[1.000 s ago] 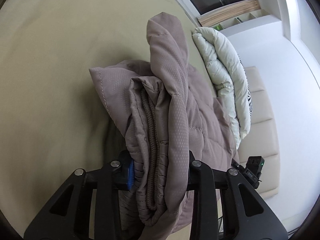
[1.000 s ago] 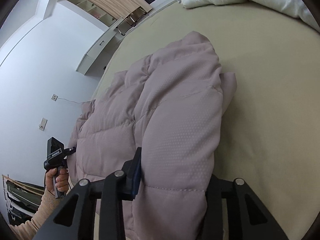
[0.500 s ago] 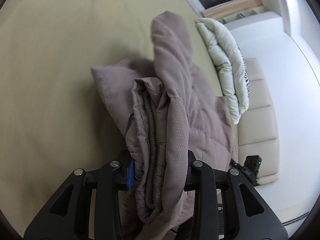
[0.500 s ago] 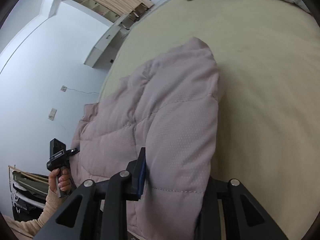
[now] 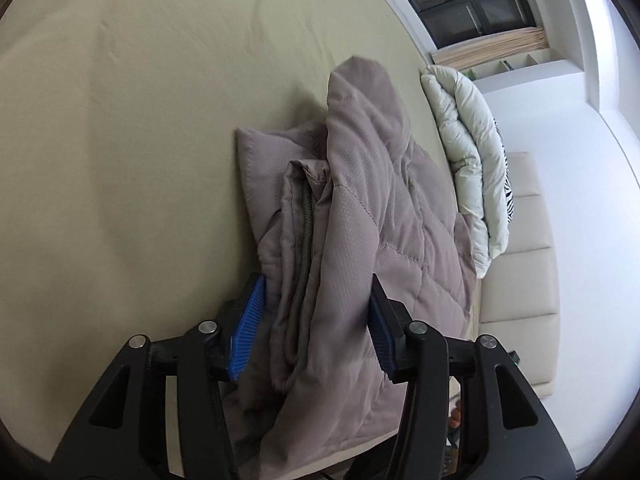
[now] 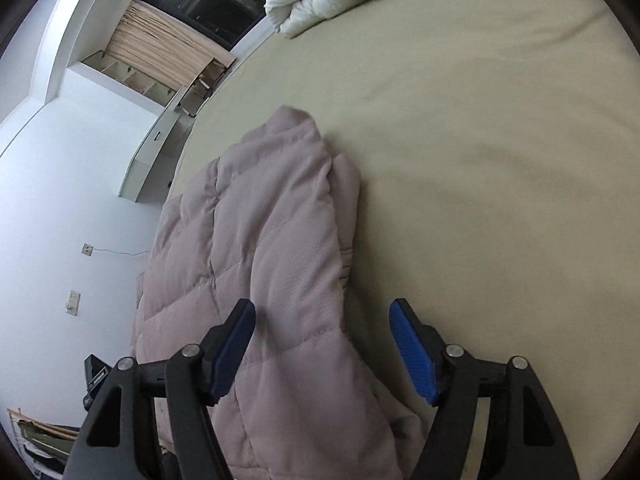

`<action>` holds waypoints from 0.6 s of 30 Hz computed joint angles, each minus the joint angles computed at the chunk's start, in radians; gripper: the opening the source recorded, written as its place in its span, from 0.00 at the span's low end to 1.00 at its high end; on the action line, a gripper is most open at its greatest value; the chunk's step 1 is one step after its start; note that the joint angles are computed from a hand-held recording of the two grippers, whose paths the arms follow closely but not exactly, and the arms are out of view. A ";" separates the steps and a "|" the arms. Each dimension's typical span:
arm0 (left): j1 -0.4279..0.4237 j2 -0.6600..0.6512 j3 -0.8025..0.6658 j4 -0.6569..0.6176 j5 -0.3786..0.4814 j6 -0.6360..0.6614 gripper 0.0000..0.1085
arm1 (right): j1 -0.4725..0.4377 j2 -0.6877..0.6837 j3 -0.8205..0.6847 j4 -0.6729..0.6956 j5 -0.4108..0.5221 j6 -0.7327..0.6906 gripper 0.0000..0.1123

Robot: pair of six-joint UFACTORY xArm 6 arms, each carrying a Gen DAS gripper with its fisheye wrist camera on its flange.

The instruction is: Fold large clothes

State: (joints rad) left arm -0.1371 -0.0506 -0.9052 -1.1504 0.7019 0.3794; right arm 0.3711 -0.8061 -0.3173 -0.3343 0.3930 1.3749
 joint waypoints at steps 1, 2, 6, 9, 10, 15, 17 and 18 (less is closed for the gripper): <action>-0.006 -0.039 0.023 0.049 -0.033 -0.030 0.44 | 0.028 -0.025 -0.033 -0.067 0.095 0.045 0.66; -0.014 -0.074 0.043 0.097 -0.065 -0.055 0.44 | 0.061 -0.032 -0.075 -0.122 0.172 0.062 0.66; -0.099 -0.209 0.094 0.390 -0.239 -0.233 0.44 | 0.135 0.064 -0.238 -0.235 0.241 0.017 0.66; -0.187 -0.209 0.035 0.547 -0.292 -0.279 0.44 | 0.180 0.237 -0.389 -0.269 0.204 -0.067 0.66; -0.217 -0.185 0.000 0.584 -0.301 -0.290 0.44 | 0.179 0.317 -0.452 -0.265 0.176 -0.110 0.66; -0.295 0.027 -0.207 0.744 -0.292 -0.405 0.44 | 0.133 0.613 -0.676 -0.151 0.123 -0.237 0.65; -0.309 0.133 -0.304 0.851 -0.271 -0.482 0.44 | 0.121 0.692 -0.727 -0.119 0.137 -0.264 0.62; -0.313 0.172 -0.338 0.935 -0.264 -0.544 0.44 | 0.115 0.718 -0.743 -0.123 0.154 -0.269 0.61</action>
State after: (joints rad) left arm -0.4498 0.1219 -1.2427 -0.2158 0.4382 -0.1646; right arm 0.4862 -0.0886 -1.0605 -0.4577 0.5475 1.1059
